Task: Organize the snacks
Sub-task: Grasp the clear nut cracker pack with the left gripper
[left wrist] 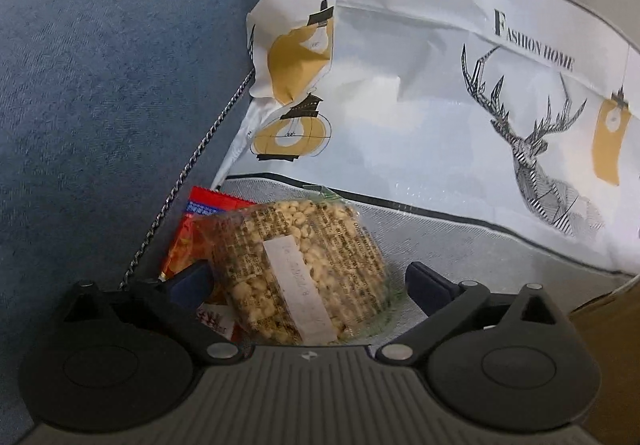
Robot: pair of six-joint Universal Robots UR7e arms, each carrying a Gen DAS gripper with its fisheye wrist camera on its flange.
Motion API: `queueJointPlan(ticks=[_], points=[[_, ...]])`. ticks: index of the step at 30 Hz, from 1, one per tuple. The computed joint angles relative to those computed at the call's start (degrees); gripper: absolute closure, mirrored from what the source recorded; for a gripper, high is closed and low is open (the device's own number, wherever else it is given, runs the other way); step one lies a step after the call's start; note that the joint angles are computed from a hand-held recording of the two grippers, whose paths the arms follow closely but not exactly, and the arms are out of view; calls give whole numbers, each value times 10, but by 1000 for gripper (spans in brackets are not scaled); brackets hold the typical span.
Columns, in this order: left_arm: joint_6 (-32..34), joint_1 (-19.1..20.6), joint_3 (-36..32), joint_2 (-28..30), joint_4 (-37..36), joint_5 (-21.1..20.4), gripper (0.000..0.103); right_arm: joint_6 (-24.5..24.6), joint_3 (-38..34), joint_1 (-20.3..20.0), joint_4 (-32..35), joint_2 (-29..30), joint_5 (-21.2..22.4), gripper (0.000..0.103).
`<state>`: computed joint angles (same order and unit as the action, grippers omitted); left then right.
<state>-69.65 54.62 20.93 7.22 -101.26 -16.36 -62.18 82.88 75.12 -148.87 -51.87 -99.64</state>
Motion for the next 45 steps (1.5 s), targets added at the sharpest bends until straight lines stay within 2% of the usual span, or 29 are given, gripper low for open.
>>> queueJointPlan(ticks=[2, 8, 12, 16, 20, 27, 31, 37, 41, 45], points=[[-32, -2, -34, 12, 74, 10, 16, -4, 3, 0, -7, 0, 0, 62], [-89, -12, 6, -14, 115, 23, 18, -22, 19, -2, -29, -6, 8, 62], [-46, -30, 128, -69, -10, 13, 18, -19, 22, -8, -19, -13, 27, 62], [-19, -54, 225, -110, -93, -9, 18, -17, 25, -15, -2, -21, 44, 62], [-47, -84, 311, -148, -134, -28, 18, -19, 34, -18, 6, -31, 59, 62], [-69, -119, 395, -182, -168, -80, 18, -36, 48, -22, 38, -53, 64, 62], [-85, -118, 411, -191, -156, -136, 18, -46, 54, -26, 64, -66, 43, 62], [-121, -101, 420, -202, -140, -197, 18, -83, 80, -31, 44, -81, 34, 62], [-136, -96, 406, -198, -104, -214, 16, -85, 74, -31, 44, -77, 31, 62], [-119, -91, 389, -190, -94, -223, 12, -77, 68, -30, 43, -71, 29, 60]])
